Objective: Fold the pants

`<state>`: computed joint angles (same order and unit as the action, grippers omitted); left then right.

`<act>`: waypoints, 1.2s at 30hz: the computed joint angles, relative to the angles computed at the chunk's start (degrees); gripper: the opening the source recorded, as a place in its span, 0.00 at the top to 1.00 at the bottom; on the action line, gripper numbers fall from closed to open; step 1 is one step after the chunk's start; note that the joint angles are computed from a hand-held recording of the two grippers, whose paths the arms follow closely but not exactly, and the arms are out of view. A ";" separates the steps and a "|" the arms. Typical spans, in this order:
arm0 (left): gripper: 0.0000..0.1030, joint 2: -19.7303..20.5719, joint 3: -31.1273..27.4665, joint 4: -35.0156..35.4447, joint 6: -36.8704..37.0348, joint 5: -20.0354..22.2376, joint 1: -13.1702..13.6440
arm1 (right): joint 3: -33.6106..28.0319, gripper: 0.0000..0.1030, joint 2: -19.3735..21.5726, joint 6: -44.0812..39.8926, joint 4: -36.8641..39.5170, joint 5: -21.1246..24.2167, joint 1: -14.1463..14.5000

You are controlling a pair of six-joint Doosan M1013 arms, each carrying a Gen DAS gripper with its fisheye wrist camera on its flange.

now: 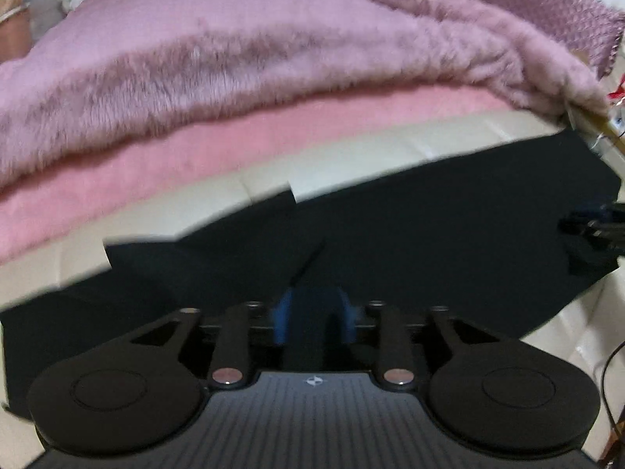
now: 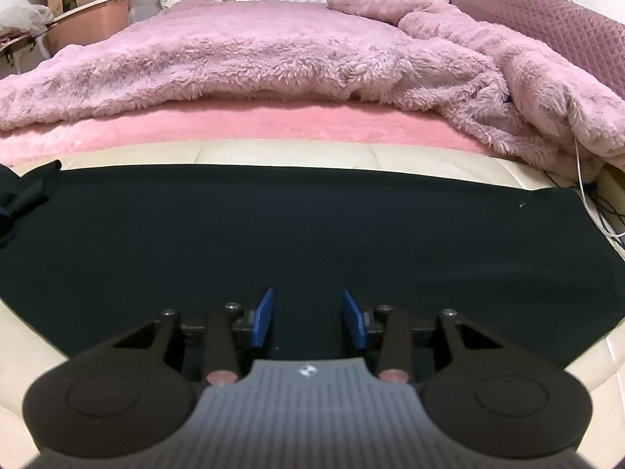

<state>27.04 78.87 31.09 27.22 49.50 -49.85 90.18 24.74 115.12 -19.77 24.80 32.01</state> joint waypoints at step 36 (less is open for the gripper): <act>0.94 -11.85 13.83 11.85 -43.38 12.51 1.54 | 0.23 0.64 -0.60 1.70 -3.70 1.79 0.47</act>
<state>15.19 92.71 42.94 -16.16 62.00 -48.32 90.40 24.15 116.82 -23.47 26.59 32.48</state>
